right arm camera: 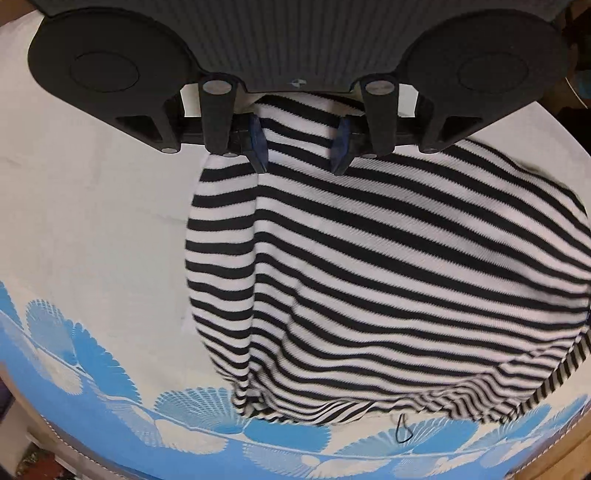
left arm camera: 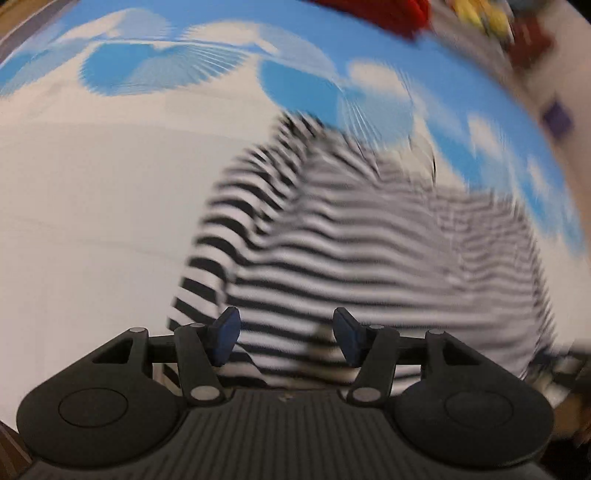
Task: Fold small clothes
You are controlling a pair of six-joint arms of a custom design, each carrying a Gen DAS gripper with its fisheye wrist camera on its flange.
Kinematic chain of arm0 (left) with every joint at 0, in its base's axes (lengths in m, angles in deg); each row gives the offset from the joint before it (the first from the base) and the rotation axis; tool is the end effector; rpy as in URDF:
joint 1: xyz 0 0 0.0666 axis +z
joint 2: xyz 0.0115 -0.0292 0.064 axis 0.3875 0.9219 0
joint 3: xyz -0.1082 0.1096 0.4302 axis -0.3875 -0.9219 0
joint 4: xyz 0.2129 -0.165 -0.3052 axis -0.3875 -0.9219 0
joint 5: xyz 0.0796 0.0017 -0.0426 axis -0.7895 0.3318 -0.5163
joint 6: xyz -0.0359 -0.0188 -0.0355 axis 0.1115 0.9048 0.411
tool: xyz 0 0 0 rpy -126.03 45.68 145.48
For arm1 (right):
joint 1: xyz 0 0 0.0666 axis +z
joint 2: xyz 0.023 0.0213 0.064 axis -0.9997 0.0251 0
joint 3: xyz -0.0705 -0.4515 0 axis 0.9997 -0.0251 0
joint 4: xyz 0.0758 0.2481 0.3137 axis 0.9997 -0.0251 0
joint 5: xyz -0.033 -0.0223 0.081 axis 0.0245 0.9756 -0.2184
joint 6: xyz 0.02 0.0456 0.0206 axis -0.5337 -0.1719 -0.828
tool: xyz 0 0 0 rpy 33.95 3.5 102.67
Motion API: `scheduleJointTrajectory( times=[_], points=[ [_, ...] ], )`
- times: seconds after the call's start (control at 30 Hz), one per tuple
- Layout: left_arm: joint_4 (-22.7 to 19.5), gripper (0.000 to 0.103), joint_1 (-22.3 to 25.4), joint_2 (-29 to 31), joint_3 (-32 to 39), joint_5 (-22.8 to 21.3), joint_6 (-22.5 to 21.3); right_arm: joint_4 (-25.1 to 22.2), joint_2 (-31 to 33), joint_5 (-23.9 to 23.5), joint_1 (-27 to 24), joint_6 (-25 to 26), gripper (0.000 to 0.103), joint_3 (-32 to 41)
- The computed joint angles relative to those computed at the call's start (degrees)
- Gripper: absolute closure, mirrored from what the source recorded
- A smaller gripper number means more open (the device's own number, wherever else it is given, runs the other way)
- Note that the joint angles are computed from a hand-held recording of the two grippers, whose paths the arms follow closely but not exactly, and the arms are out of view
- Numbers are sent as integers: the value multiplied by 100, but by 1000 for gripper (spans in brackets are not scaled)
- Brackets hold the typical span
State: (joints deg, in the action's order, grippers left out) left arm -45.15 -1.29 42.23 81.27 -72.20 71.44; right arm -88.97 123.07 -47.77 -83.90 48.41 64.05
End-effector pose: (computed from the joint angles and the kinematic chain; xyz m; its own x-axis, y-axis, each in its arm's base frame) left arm 0.5922 -0.2580 0.3727 -0.7499 -0.5376 -0.3856 -0.4798 0.8432 -0.2426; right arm 0.6994 0.0663 0.3554 -0.7109 -0.5658 -0.4177 -0.6378 0.7689 0.0438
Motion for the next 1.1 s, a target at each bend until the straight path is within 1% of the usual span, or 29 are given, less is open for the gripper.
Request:
scheduleJointTrajectory(
  times=[0.03,0.1,0.23,0.33,0.43,0.53,0.6,0.67,0.7,0.73,0.77,0.8,0.87,0.9,0.93,0.97,1.0,1.03,1.1],
  points=[
    [175,43,38,-134,-184,-24,201,12,15,-22,-14,-86,67,29],
    [311,45,109,-276,-385,-48,394,50,34,-46,-46,-174,67,61],
    [157,45,189,-424,-549,-101,495,166,-15,85,-58,-97,67,-29],
    [299,45,272,-739,-947,-37,487,176,-19,87,-93,-165,67,-36],
    [247,45,331,-799,-1097,223,348,215,-22,190,-113,-244,67,-53],
    [-61,45,314,-638,-990,495,1,226,-20,155,-144,-356,67,-56],
    [-281,45,279,-486,-847,576,-233,270,-28,235,-143,-386,66,-82],
    [-483,45,244,-347,-712,551,-403,276,-11,363,-142,-447,65,-82],
    [-521,47,226,-305,-687,531,-454,249,8,354,-153,-488,65,-57],
    [-537,66,224,-269,-649,547,-514,232,18,348,-155,-522,64,-44],
    [-451,84,233,-284,-675,673,-576,225,24,350,-157,-525,64,-44],
    [-352,99,231,-321,-714,727,-623,219,25,356,-156,-521,64,-50],
    [-358,99,173,-394,-752,365,-659,216,27,368,-152,-521,64,-57],
    [-464,100,174,-426,-780,211,-547,180,43,356,-154,-533,67,-37],
    [-635,100,190,-443,-803,91,-378,103,78,319,-162,-556,72,16],
    [-799,100,210,-444,-826,33,-261,-7,127,250,-175,-592,83,88],
    [-780,100,235,-472,-892,136,-243,-43,149,236,-179,-633,87,119],
    [-774,100,231,-476,-914,210,-339,-43,157,254,-174,-641,88,131],
    [-736,100,183,-452,-890,342,-699,-38,152,273,-166,-634,90,125]
  ],
)
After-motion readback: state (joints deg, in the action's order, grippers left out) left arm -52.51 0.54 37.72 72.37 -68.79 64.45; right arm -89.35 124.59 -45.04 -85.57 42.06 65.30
